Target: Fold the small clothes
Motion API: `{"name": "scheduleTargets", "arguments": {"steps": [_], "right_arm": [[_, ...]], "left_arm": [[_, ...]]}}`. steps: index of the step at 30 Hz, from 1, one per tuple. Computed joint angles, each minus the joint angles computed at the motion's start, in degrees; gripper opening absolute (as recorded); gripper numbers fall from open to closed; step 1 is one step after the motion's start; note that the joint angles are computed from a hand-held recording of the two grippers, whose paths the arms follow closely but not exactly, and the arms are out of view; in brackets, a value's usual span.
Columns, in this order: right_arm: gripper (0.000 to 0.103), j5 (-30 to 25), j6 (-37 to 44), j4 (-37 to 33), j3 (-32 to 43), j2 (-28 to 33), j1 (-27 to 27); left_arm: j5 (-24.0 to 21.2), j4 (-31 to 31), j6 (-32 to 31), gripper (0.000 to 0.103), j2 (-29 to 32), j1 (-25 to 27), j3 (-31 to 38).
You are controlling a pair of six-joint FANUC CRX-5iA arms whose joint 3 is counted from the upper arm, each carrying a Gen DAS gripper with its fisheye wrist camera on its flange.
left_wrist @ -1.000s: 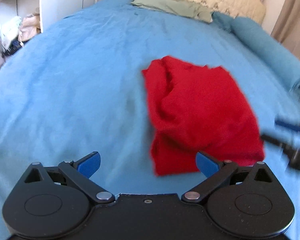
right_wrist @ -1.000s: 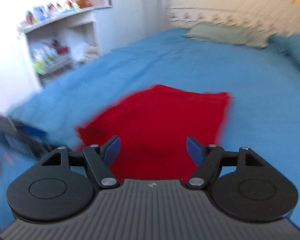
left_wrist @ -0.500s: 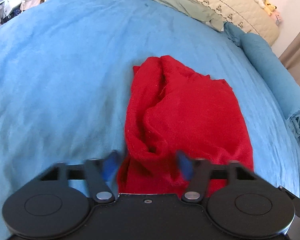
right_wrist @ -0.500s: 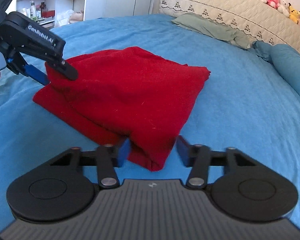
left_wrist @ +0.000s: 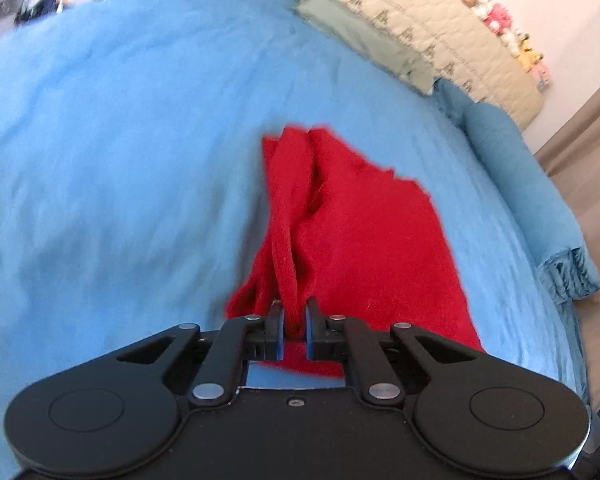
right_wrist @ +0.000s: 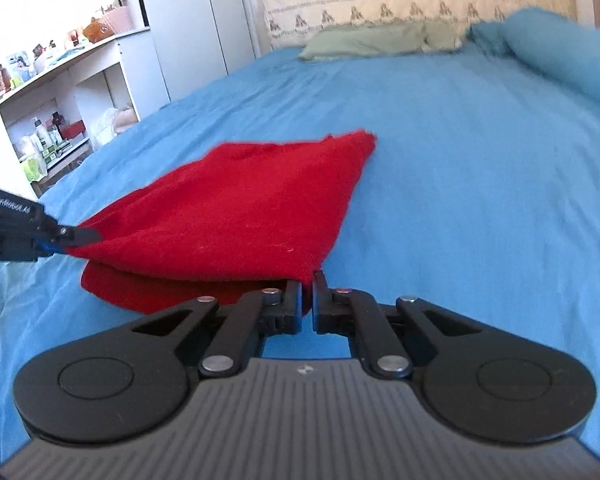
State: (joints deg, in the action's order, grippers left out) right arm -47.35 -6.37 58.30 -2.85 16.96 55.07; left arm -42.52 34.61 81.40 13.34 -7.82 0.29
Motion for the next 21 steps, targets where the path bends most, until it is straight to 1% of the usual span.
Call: {"name": "scheduleTargets", "arguments": {"steps": [2,4,5,6,7,8,9,10,11,12,13,14,16,18,19,20,21], "right_arm": [[0.02,-0.43,0.49,-1.43,-0.44,0.07,0.33],[0.02,-0.86,2.87,-4.43,0.82,1.19,0.15],[0.021,-0.91,3.38,-5.22,1.11,1.35,0.21],[0.024,-1.03,3.95,-5.64,1.29,1.27,0.34],[0.037,-1.04,3.93,-4.91,1.02,0.9,0.53],[0.05,-0.93,4.04,-4.07,0.68,0.53,0.6],[0.079,-1.2,3.85,-2.86,0.32,0.1,0.79],[0.096,-0.68,1.77,0.49,-1.31,-0.89,0.75],[0.101,0.45,0.21,2.92,-2.54,-1.73,0.42],[0.103,1.7,0.04,3.42,-2.95,-2.49,-0.02],[0.103,3.15,1.68,1.43,-2.16,-2.93,-0.72],[0.103,3.99,3.78,-1.28,-0.8,-2.84,-1.36],[0.103,4.64,10.49,-10.82,4.53,-1.5,-3.29],[0.103,4.23,17.99,-21.47,10.86,0.74,-5.58],[0.103,2.16,22.82,-27.63,15.67,2.85,-6.9],[0.103,0.56,25.69,-31.18,18.92,4.45,-7.91],[0.103,-0.27,27.87,-33.67,21.3,5.76,-8.88]], "left_arm": [[-0.04,-0.77,0.69,0.01,0.79,-0.17,-0.17],[0.69,-0.57,0.69,0.01,0.92,-0.21,-0.76],[0.59,-0.44,0.89,0.012,0.99,-0.17,-0.58],[0.26,-0.58,1.22,0.015,0.9,-0.1,-0.19],[0.52,-0.54,1.04,0.024,0.47,-0.03,-0.25],[0.78,-1.69,1.6,0.05,0.16,-0.09,0.3],[1.32,-3.78,2.57,0.068,-0.22,-0.24,1.15],[1.77,-8.21,5.49,0.099,-0.47,-0.57,2.87],[2.24,-12.33,8.07,0.103,-0.37,-0.92,4.83],[3.9,-14.43,8.51,0.103,-0.45,-1.18,5.62],[4.19,-14.84,7.56,0.103,0.39,-1.17,7.15],[2.66,-15.43,7.53,0.103,2.08,-1.13,10.01],[-0.67,-13.65,5.18,0.103,5.83,-0.85,14.75],[-3.72,-9.41,-0.02,0.103,9.96,-0.56,18.76],[-5.0,-7.49,-2.66,0.103,11.94,-0.51,20.5],[-6.79,-6.53,-4.57,0.101,14.1,-0.56,22.84],[-8.55,-6.93,-4.81,0.099,15.86,-0.71,25.2]]}}
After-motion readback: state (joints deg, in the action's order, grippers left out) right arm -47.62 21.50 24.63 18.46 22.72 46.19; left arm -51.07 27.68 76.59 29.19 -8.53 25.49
